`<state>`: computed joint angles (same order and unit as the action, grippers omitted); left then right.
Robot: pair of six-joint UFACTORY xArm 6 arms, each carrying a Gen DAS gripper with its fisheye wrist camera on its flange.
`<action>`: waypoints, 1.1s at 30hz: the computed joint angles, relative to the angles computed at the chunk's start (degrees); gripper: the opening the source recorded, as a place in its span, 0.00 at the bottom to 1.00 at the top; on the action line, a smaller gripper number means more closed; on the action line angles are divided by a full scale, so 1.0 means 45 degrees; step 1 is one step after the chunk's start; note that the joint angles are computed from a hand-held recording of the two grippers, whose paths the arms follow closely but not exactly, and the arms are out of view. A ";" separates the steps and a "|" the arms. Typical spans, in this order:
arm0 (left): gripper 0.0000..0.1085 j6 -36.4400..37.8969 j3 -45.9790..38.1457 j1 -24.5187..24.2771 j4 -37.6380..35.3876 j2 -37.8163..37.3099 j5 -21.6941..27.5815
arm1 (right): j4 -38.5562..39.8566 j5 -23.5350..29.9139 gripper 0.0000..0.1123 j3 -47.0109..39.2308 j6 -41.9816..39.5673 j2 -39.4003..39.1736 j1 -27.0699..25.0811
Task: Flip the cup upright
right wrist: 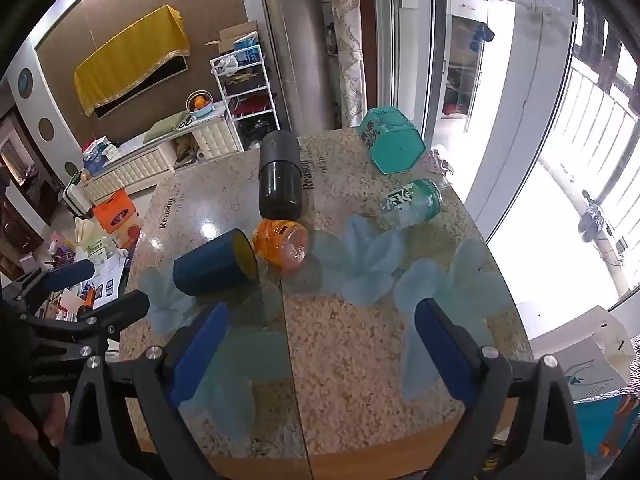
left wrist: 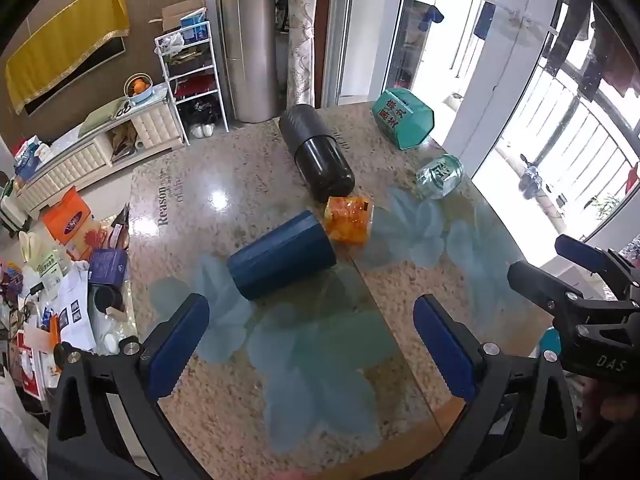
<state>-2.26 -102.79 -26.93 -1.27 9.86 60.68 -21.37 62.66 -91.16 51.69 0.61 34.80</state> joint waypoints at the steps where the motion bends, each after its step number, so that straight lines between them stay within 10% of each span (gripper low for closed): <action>1: 0.95 0.0014 0.0008 0.0015 -0.0040 -0.0005 0.0022 | -0.0016 0.0109 0.84 -0.0105 -0.0012 0.0070 0.0002; 33: 0.95 -0.0145 -0.0122 0.0102 -0.0528 0.0000 0.0374 | -0.0610 -0.0003 0.85 0.0047 0.0199 -0.0056 0.0158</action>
<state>-2.92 -103.33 -26.47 -3.65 9.86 62.36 -24.11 62.65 -90.94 52.58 0.36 35.52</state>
